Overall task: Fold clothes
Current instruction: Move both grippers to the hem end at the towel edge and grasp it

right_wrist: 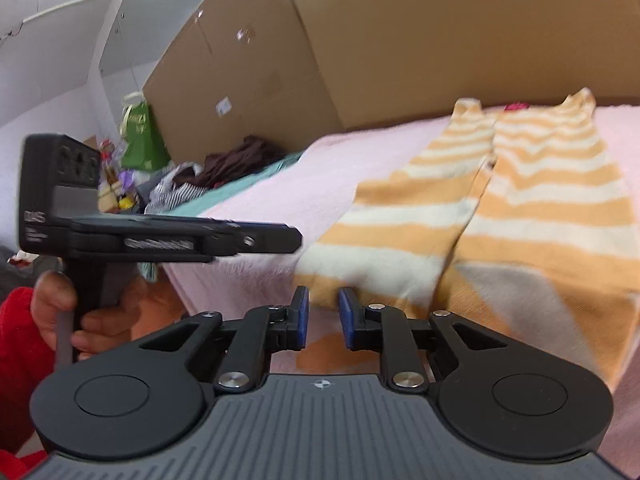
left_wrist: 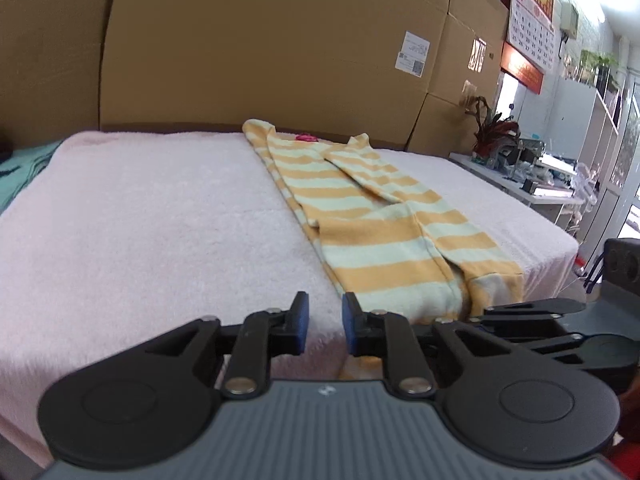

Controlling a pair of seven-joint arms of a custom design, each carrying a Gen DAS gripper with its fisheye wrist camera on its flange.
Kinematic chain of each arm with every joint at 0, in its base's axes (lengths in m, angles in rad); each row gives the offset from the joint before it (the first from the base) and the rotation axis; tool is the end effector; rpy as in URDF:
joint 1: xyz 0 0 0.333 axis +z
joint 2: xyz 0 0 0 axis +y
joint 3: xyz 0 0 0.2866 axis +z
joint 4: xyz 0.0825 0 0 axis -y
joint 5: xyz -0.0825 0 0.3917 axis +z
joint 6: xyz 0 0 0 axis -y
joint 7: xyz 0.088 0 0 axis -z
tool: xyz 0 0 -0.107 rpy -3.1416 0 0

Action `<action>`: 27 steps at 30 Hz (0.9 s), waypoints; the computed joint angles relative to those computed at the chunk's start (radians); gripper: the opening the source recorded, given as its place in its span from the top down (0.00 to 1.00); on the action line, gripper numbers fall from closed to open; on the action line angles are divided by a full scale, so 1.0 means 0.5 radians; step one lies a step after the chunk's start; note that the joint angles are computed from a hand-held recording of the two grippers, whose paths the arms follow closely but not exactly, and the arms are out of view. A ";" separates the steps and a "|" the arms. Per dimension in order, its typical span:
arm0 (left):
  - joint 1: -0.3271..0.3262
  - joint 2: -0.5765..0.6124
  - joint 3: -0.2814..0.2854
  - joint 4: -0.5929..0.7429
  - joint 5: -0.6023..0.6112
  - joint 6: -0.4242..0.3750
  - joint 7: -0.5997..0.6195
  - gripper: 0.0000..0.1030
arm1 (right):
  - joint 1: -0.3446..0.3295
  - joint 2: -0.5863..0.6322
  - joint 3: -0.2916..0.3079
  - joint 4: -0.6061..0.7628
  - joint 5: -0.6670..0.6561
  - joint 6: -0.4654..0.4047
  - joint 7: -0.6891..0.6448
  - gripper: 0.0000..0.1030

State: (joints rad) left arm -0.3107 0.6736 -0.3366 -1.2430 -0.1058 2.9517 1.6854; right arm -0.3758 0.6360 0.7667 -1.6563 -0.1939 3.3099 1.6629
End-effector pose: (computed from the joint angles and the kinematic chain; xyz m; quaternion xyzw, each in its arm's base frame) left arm 0.6688 -0.3885 0.4879 -0.4458 0.7326 -0.4898 0.1573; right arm 0.6919 0.1745 0.4395 -0.6148 0.5444 -0.1983 0.5350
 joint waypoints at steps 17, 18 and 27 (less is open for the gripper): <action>0.164 0.288 -0.343 0.246 -0.322 -0.252 0.552 0.53 | 0.591 -0.823 -0.996 -0.815 0.574 0.213 0.146 0.61; 0.170 0.326 -0.363 0.302 -0.361 -0.300 0.592 0.52 | 0.528 -0.816 -0.950 -0.822 0.512 0.207 0.217 0.61; 0.147 0.421 -0.351 0.482 -0.589 -0.467 0.847 0.44 | -0.156 -0.581 -0.382 -0.681 -0.288 0.227 0.708 0.46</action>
